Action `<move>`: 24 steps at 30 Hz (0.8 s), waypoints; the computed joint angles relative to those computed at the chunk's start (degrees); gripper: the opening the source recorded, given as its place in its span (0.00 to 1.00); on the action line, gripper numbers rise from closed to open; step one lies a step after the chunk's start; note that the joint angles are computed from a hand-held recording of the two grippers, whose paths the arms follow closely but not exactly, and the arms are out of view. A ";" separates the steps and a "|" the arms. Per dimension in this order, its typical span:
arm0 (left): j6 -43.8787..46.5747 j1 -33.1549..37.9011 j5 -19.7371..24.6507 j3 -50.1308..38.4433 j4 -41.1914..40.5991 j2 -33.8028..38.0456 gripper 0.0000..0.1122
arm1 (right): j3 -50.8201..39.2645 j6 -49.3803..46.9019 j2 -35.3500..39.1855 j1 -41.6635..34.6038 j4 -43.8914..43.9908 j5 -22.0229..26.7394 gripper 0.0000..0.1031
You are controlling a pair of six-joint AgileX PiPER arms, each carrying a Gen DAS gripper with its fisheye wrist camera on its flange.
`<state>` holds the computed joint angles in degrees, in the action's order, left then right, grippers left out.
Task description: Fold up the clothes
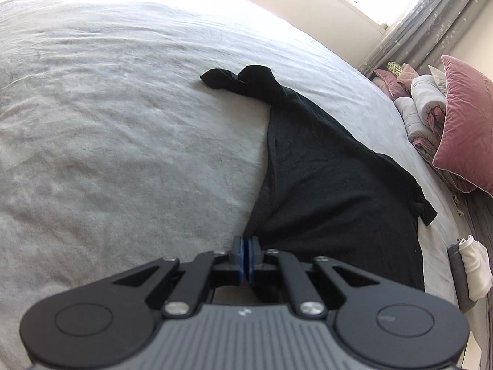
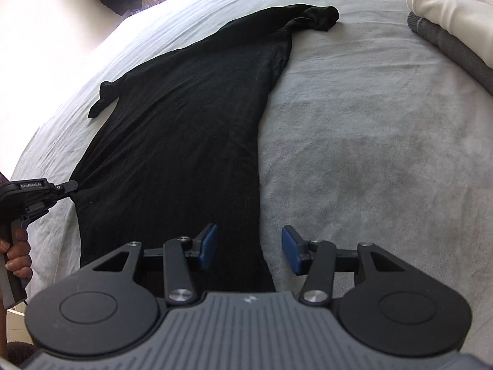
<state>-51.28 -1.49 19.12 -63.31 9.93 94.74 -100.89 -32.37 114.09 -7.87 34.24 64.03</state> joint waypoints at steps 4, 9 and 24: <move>-5.64 0.68 -0.39 0.23 4.98 -0.56 0.03 | 6.44 -3.82 -4.39 0.68 0.30 -3.34 0.49; -1.46 1.11 0.43 -0.51 2.16 0.02 0.05 | 11.93 -4.44 -7.97 2.00 -2.39 -7.97 0.49; 21.31 3.90 1.84 1.18 -20.40 -1.41 0.14 | 17.57 -15.87 -11.25 16.92 7.84 -6.35 0.49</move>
